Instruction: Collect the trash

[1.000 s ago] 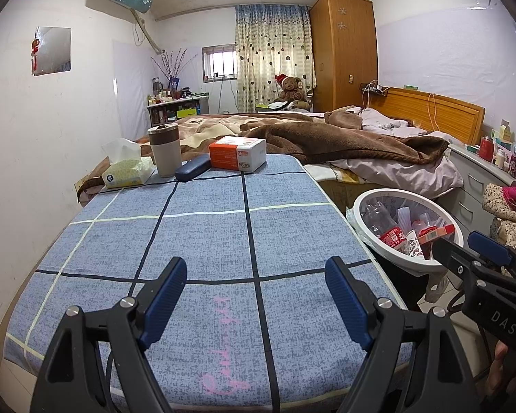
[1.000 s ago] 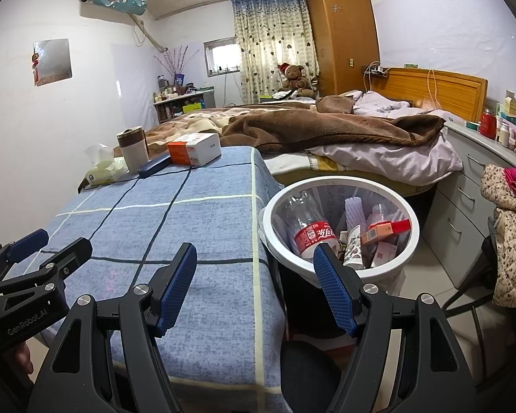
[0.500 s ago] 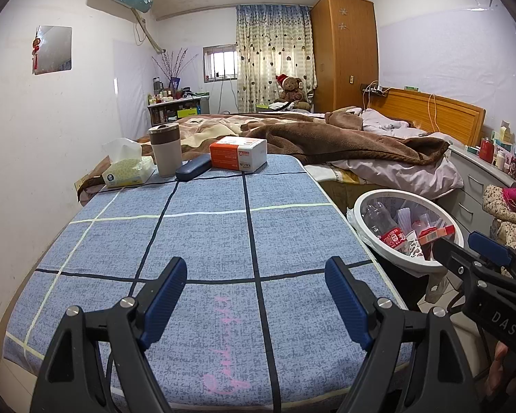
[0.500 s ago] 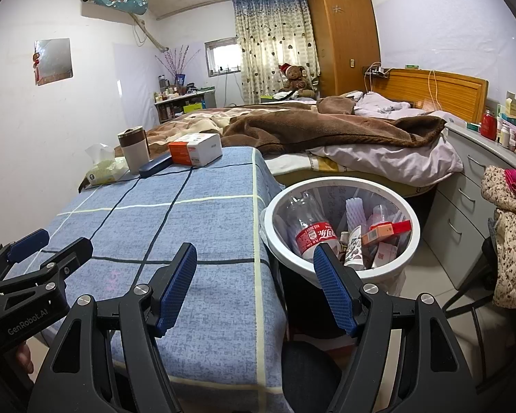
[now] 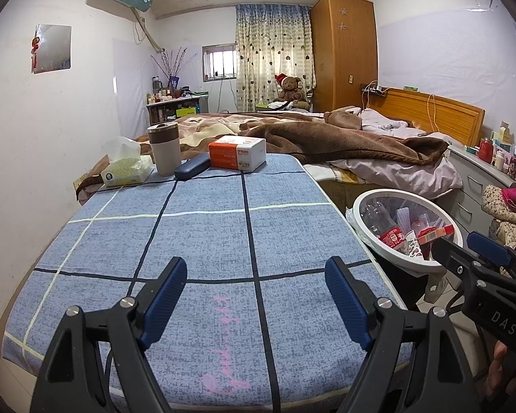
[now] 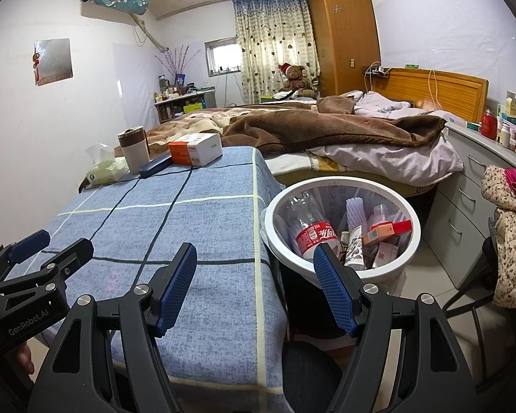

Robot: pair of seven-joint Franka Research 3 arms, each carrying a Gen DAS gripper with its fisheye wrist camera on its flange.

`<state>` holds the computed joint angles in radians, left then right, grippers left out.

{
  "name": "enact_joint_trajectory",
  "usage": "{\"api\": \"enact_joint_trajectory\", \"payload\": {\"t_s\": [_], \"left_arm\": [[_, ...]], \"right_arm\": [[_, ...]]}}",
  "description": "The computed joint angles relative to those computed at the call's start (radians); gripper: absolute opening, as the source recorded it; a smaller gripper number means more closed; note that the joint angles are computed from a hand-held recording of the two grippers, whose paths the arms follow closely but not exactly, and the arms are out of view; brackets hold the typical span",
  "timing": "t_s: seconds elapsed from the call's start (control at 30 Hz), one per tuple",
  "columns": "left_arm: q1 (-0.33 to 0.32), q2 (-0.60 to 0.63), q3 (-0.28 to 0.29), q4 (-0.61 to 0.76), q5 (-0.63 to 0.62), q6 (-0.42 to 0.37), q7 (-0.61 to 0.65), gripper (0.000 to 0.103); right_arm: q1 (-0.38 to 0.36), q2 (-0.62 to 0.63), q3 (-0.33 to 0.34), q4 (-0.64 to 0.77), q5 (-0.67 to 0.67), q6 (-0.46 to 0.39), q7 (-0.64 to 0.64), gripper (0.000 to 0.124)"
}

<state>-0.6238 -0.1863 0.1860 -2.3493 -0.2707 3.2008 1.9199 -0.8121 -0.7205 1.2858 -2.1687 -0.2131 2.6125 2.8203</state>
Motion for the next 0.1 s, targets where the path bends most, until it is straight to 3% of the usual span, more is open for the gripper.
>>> {"api": "enact_joint_trajectory", "payload": {"t_s": [0.1], "left_arm": [[-0.014,-0.003,0.012,0.000,-0.009,-0.003,0.011,0.084]], "right_arm": [[-0.001,0.000,0.000,0.001,-0.001,-0.002,0.001,0.072]]}}
